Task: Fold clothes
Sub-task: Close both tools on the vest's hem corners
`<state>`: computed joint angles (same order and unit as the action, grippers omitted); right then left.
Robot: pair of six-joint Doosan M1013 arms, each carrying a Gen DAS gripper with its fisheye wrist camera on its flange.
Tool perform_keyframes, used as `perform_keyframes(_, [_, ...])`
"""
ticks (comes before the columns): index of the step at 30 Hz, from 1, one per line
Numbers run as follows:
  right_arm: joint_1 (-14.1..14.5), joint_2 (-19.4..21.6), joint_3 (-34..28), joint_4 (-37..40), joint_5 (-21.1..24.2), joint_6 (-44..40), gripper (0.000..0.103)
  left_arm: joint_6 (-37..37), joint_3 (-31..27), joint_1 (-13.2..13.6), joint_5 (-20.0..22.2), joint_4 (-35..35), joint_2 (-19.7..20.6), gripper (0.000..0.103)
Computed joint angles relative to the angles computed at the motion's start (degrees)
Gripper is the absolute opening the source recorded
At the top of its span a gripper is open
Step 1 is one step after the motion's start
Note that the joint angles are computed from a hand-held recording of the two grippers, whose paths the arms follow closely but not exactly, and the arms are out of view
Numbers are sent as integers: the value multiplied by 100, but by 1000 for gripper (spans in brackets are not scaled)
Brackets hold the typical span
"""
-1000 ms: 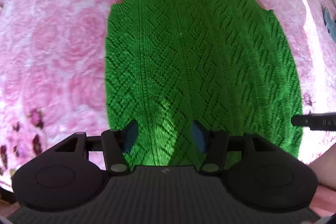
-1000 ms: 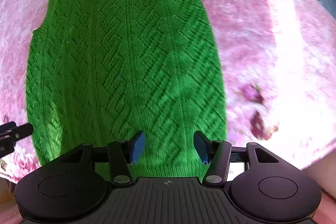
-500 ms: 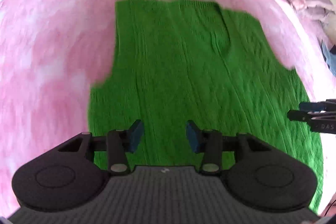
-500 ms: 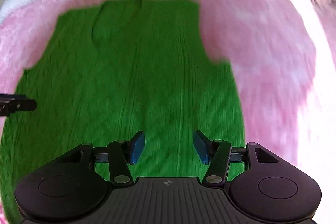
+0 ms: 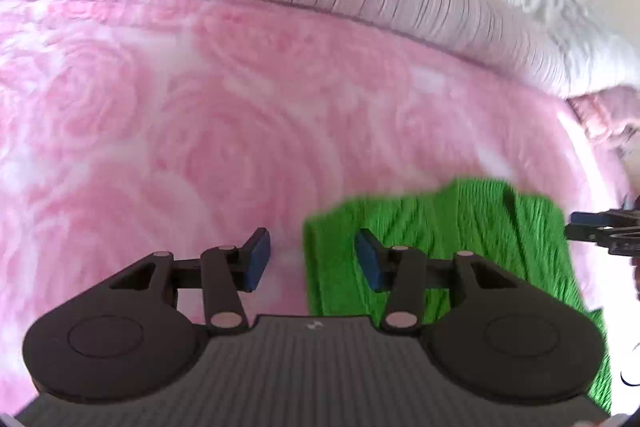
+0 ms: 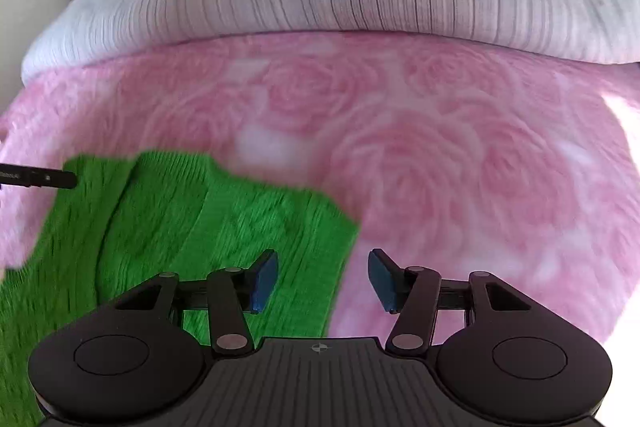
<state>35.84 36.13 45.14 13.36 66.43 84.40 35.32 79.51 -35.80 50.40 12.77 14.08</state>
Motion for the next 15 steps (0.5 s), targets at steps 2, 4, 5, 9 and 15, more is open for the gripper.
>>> perform_keyframes(2, [-60, 221, -337, 214, 204, -29, 55, 166, 20, 98, -193, -305, 15, 42])
perform_keyframes(4, [-95, 397, -599, 407, 427, 30, 55, 384, 73, 163, -483, -594, 34, 41])
perform_keyframes(5, [-108, 443, -662, 490, 500, 88, 55, 487, 84, 164, -559, -670, 43, 39])
perform_keyframes(9, [-97, 378, -455, 589, 296, 147, 8, 693, 159, 93, -733, -770, -31, 9])
perform_keyframes(15, [-172, -420, 609, 1171, -850, -460, 7, -378, 534, -480, -1134, 707, -616, 8])
